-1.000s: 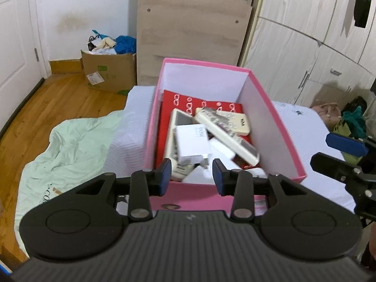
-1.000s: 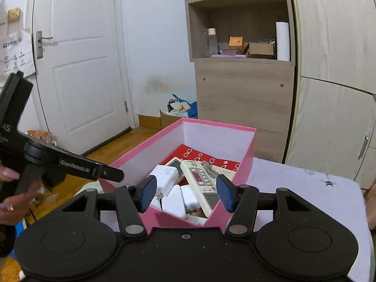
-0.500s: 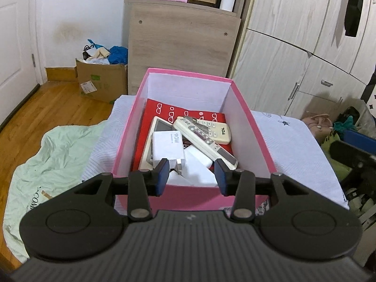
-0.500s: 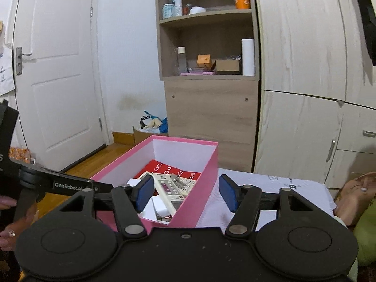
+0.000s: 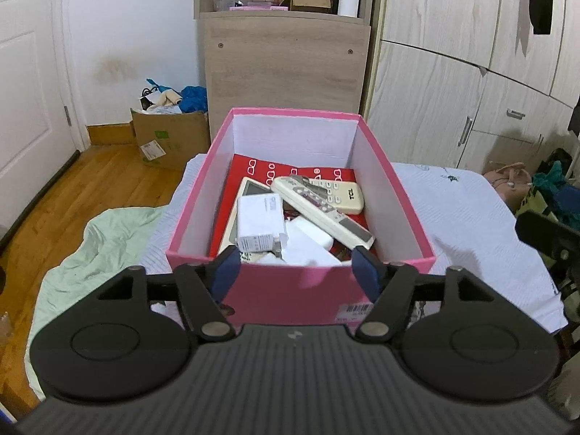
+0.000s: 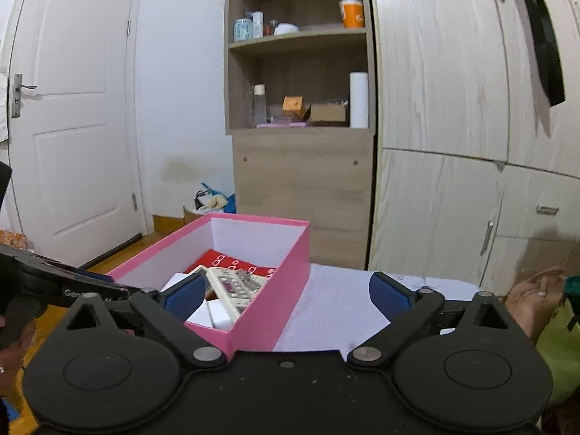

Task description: Organize rigid objects

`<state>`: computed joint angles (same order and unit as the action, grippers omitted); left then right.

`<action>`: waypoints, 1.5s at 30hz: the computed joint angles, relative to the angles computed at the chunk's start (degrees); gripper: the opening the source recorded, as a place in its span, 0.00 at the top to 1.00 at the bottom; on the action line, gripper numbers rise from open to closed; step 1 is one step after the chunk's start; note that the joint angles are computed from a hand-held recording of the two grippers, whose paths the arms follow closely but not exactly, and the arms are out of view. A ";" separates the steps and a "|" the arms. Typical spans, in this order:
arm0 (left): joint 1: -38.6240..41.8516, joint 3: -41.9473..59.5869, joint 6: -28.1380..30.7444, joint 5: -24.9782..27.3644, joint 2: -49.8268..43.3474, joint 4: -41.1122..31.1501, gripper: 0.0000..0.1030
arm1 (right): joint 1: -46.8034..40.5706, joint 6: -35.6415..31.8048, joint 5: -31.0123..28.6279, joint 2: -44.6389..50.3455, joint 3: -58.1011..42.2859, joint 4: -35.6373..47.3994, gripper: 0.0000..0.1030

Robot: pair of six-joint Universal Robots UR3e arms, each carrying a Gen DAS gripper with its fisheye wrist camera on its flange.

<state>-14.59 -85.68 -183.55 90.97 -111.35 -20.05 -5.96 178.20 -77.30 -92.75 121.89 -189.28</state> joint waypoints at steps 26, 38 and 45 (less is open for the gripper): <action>-6.56 -6.47 0.31 7.61 -5.87 17.50 0.03 | -2.24 2.09 -2.48 -2.08 9.31 -6.71 0.01; -6.99 -8.82 -0.55 10.02 -7.28 23.75 0.00 | -0.99 3.55 -6.66 0.18 10.94 -10.00 0.00; -6.59 -9.37 -0.86 9.78 -6.92 24.16 0.00 | 1.31 3.16 -9.37 0.18 9.70 -8.87 0.00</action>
